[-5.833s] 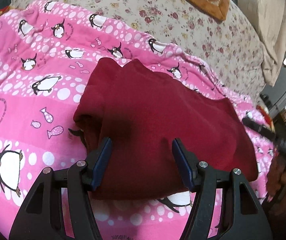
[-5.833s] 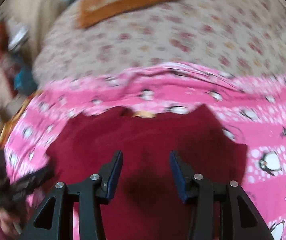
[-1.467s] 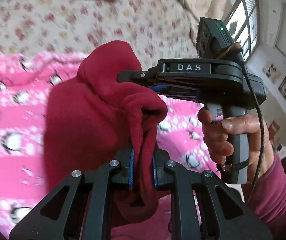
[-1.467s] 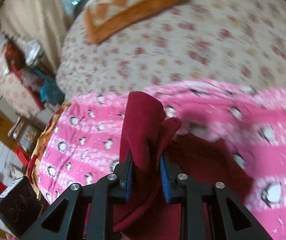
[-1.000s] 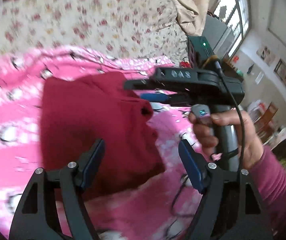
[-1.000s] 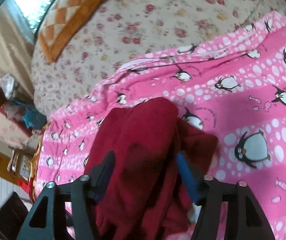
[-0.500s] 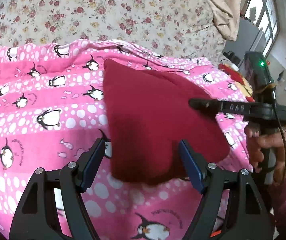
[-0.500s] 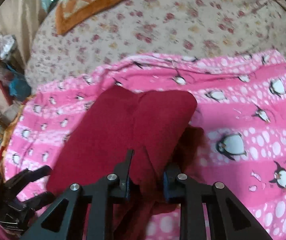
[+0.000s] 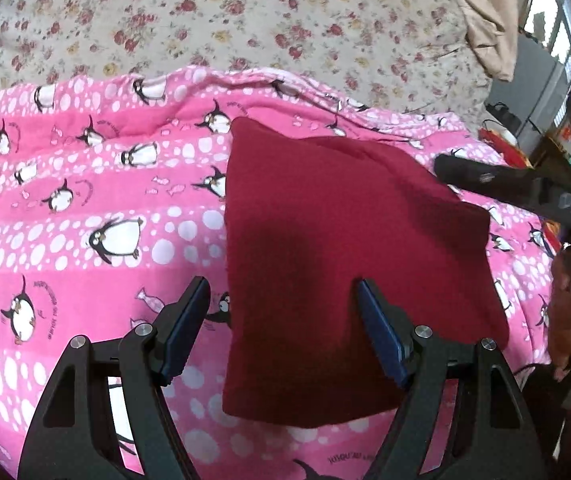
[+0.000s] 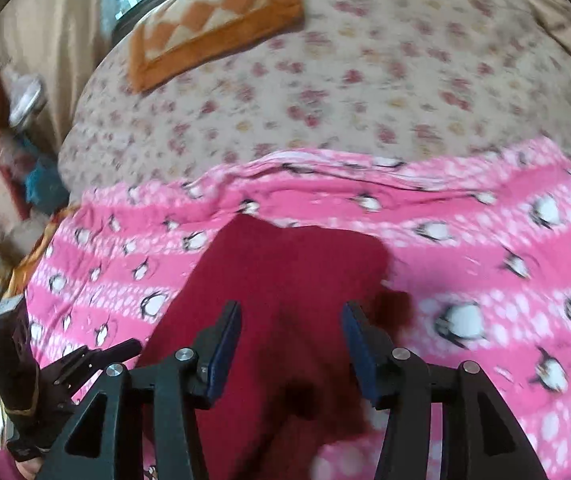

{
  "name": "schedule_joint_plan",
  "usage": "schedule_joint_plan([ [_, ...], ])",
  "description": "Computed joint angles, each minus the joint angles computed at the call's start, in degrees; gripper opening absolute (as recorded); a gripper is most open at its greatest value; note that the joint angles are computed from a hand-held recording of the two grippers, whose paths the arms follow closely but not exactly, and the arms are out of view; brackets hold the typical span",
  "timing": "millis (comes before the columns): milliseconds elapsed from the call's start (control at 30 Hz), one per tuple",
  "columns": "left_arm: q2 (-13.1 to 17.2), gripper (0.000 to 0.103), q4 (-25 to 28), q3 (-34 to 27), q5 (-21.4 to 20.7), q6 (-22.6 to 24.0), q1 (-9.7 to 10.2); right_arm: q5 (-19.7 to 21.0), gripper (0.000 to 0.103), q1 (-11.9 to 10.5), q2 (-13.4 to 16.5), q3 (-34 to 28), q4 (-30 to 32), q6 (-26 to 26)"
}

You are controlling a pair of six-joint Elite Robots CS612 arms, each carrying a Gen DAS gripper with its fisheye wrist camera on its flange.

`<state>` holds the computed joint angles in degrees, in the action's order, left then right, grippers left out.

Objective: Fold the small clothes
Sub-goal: 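Release the fold and press the folded sweatshirt flat with both grippers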

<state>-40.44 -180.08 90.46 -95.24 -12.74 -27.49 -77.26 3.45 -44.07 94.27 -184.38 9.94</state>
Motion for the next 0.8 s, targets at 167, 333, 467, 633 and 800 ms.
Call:
schedule_joint_plan([
  [167,0.3,0.076,1.4,-0.3,-0.1,0.3,-0.06,-4.6,0.047,1.3,3.0,-4.3,8.1,-2.2],
  [333,0.2,0.076,1.4,0.0,1.4,1.3,-0.55,-3.8,0.047,0.7,3.7,-3.5,6.9,-0.2],
  [467,0.1,0.076,1.2,0.3,1.9,0.4,-0.6,-3.4,0.047,0.7,2.1,-1.7,6.7,-0.1],
  [633,-0.1,0.076,1.2,0.7,2.8,0.7,-0.87,-4.2,0.047,1.4,-0.2,1.5,4.2,-1.5],
  [800,-0.2,0.076,1.4,0.9,3.3,0.4,-1.0,-6.0,0.047,2.0,-0.7,3.1,3.4,-2.3],
])
